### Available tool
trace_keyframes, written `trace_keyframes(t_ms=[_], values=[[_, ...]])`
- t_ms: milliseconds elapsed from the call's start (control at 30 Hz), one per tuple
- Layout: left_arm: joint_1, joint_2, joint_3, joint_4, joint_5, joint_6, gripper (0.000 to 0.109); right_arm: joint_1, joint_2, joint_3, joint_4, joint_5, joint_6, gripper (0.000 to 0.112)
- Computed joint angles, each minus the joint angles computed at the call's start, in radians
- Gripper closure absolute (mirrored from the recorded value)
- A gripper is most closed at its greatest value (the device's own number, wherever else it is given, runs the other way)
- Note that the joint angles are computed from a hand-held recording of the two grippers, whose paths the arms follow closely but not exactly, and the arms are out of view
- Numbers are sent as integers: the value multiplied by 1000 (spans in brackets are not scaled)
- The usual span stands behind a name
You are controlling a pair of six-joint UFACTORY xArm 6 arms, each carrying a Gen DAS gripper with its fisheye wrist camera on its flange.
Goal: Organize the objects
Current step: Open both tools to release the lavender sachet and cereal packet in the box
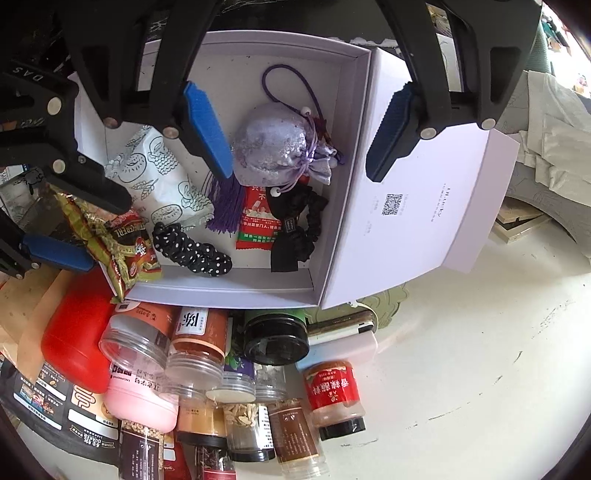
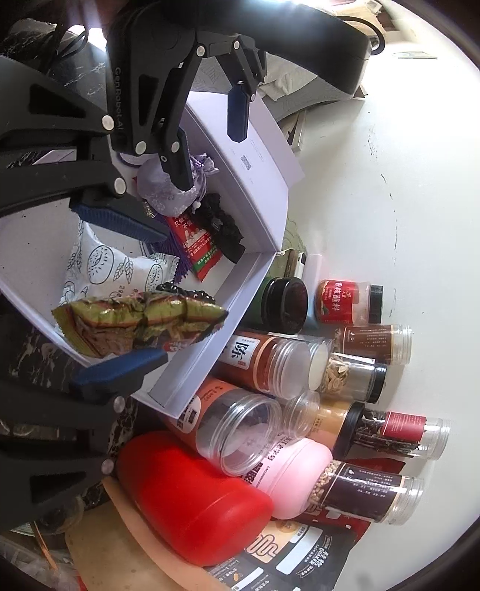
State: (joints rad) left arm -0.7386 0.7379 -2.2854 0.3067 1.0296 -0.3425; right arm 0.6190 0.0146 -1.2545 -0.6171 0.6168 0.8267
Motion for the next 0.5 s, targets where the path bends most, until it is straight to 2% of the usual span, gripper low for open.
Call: trace_keyframes(t_ms=[500], values=[[-11, -211, 226, 39, -88, -57, 35, 75, -79, -30, -77, 102, 23, 52]])
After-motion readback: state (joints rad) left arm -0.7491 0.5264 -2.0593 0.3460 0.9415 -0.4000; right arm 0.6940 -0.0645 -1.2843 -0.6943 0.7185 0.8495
